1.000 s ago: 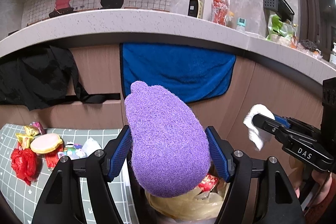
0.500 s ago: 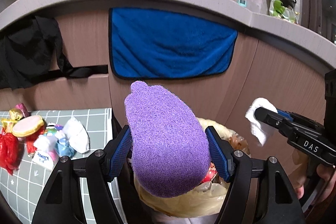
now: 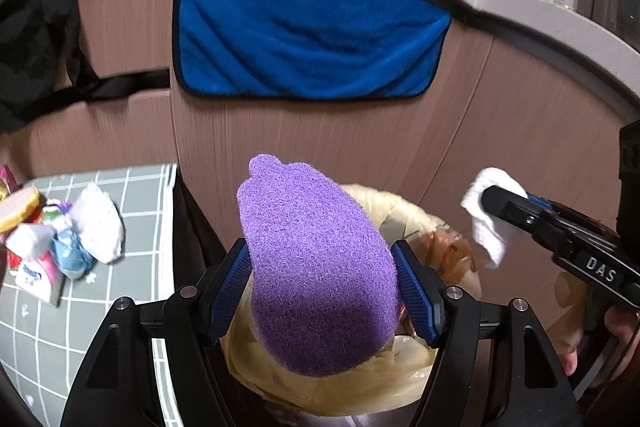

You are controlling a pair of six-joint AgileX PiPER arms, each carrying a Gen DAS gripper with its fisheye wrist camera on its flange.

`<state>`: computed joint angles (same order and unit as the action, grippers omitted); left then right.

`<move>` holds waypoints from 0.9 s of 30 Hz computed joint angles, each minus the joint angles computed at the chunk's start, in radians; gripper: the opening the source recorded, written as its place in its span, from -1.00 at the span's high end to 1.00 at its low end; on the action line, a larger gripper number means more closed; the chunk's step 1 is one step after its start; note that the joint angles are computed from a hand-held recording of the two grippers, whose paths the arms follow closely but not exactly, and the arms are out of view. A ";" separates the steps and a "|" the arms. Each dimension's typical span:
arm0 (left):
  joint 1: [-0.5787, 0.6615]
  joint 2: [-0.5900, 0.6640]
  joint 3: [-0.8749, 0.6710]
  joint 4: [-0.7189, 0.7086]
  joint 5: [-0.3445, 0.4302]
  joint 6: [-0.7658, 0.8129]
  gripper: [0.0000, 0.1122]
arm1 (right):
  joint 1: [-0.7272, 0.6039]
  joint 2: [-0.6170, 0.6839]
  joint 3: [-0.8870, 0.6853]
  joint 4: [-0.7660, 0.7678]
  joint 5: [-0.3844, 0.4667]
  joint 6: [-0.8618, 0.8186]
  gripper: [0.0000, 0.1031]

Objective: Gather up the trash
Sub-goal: 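Carry sponge and tissue over the bin and open both tools, then move both tools back to the trash on the table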

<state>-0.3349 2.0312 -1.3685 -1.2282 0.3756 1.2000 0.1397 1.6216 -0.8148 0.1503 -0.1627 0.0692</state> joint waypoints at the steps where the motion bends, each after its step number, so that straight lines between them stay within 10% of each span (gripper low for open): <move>1: 0.000 0.013 -0.011 0.020 0.005 -0.025 -0.26 | -0.003 0.006 -0.001 -0.021 0.001 0.023 0.45; 11: 0.019 0.120 -0.138 0.086 0.180 -0.118 -0.51 | -0.024 0.036 0.001 -0.119 -0.004 0.133 0.45; 16: 0.037 0.115 -0.132 0.031 0.193 -0.095 -0.60 | -0.025 0.053 -0.004 -0.157 -0.012 0.181 0.37; 20: 0.077 0.070 -0.099 -0.015 0.178 -0.065 -0.60 | -0.022 0.072 -0.014 -0.154 -0.024 0.192 -0.08; 27: 0.162 -0.017 -0.002 -0.079 0.117 0.016 -0.60 | 0.005 0.076 -0.034 -0.018 -0.012 0.075 -0.08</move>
<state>-0.1728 2.0139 -1.3709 -1.3068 0.4924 1.2162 0.1446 1.6973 -0.8491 0.1322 -0.1749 0.1440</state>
